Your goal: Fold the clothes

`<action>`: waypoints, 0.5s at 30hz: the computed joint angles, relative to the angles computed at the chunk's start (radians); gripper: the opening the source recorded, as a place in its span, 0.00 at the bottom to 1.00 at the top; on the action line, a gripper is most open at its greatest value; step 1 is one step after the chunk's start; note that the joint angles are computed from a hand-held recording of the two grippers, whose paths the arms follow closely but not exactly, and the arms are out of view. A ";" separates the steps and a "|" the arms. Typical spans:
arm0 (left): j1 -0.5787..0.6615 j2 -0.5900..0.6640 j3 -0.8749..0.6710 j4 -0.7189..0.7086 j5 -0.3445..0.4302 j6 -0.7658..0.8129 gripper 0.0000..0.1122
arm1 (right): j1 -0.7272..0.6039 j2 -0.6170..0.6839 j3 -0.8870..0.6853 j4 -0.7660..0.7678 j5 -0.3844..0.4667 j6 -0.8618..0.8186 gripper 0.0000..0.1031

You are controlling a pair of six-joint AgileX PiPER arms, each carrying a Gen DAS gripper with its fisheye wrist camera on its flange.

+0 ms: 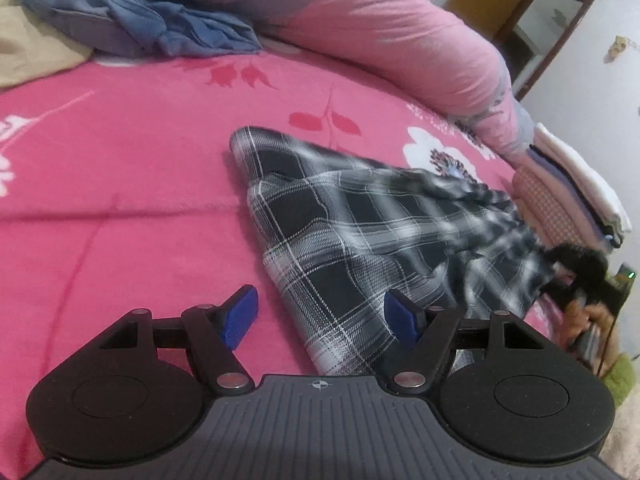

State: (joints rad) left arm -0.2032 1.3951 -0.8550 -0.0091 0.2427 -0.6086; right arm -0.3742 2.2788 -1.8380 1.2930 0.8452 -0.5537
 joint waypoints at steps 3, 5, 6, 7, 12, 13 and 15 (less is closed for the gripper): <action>-0.008 0.008 -0.005 0.043 -0.007 -0.024 0.62 | -0.011 -0.002 -0.020 0.040 0.030 -0.033 0.08; -0.005 0.013 -0.012 0.016 -0.008 0.005 0.62 | -0.010 -0.018 -0.039 0.088 0.042 -0.078 0.08; -0.003 0.013 -0.010 -0.001 -0.011 0.021 0.62 | -0.007 -0.031 -0.033 0.108 0.034 -0.111 0.08; -0.004 0.015 -0.010 -0.001 -0.014 0.021 0.62 | -0.004 -0.042 -0.034 0.119 0.027 -0.135 0.08; -0.001 0.027 -0.012 -0.025 -0.016 0.053 0.62 | 0.009 0.103 -0.216 -0.160 0.056 0.087 0.05; 0.002 0.024 -0.011 -0.048 -0.012 0.079 0.62 | -0.006 0.119 -0.235 -0.145 0.087 0.115 0.07; 0.013 0.018 -0.009 -0.109 -0.009 0.143 0.62 | -0.027 0.114 -0.245 -0.127 0.122 0.149 0.18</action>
State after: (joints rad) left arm -0.1905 1.4130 -0.8637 -0.1181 0.2333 -0.4660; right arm -0.4010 2.3925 -2.0832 1.1662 0.9674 -0.4049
